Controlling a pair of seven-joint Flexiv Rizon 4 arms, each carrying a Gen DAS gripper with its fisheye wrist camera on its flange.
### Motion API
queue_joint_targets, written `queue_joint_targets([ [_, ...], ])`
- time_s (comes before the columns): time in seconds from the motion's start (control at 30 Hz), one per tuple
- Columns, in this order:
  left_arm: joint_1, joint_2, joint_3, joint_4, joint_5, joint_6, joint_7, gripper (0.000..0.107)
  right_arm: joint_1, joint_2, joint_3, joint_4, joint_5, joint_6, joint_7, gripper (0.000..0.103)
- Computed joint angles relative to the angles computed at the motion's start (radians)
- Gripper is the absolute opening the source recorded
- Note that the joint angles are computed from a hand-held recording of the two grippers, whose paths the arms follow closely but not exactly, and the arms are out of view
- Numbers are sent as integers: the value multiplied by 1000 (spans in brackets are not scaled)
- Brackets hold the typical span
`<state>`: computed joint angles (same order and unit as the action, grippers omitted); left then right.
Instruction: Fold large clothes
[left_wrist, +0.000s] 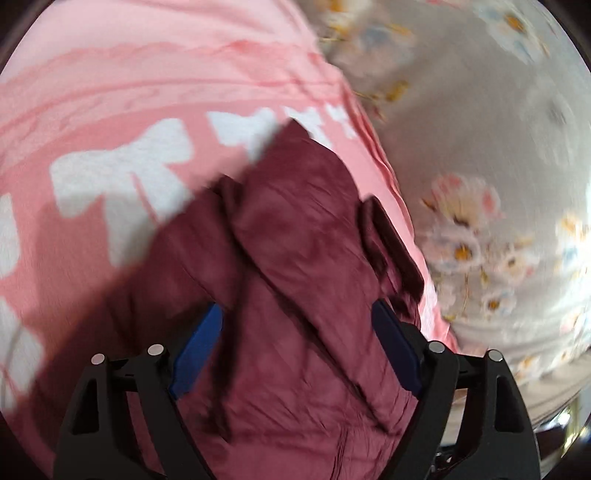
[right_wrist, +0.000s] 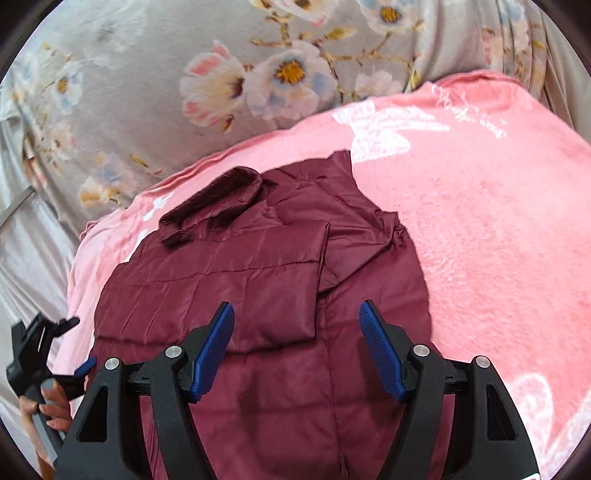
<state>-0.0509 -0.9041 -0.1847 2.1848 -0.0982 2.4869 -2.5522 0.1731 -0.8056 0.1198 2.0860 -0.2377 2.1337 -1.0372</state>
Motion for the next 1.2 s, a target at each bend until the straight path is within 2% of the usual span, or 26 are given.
queue_joint_targets([
  [0.1,81,-44,-25,-23,87,26,-46,73,-25,-26,27,-45,-41,-56,26,67],
  [0.2,132,-84,-47,-61,146,42,-78,68,-16,-38,31,-74,-63,-101,29,38],
  [0.27,154,-96,-53,-81,168,45,-89,61,0,-34,24,-81,-60,-103,18,13],
  [0.33,173,-102,-58,-95,181,44,-100,53,-3,-28,34,-88,-75,-92,2,5],
  [0.4,191,-98,-64,-109,189,20,-108,44,21,-5,19,-83,-67,-54,-28,4],
  [0.47,203,-94,-67,-117,191,2,-114,42,11,16,31,-85,-85,-23,-45,3],
  [0.57,208,-86,-62,-116,181,-3,-120,38,-25,55,59,-85,-134,34,-53,3],
  [0.63,201,-79,-55,-115,165,-6,-120,37,-78,72,95,-93,-201,84,-27,2],
  [0.67,195,-73,-50,-114,154,-15,-116,32,-83,79,92,-94,-214,99,-17,2],
  [0.77,169,-48,-30,-118,118,-75,-78,8,-93,85,72,-106,-247,111,16,2],
  [0.87,93,-10,22,-85,23,-59,-32,1,-76,48,34,-113,-243,69,32,2],
  [0.93,11,31,74,-33,-80,-19,15,0,-72,16,22,-115,-244,35,29,2],
  [1.0,-23,51,92,-2,-130,-1,49,0,-87,-32,33,-128,-266,-22,39,2],
  [1.1,-76,77,118,9,-218,-92,147,0,-77,-80,30,-136,-254,-81,25,2],
  [1.2,-114,80,134,6,-283,-144,208,0,-63,-102,27,-133,-226,-114,-2,2],
])
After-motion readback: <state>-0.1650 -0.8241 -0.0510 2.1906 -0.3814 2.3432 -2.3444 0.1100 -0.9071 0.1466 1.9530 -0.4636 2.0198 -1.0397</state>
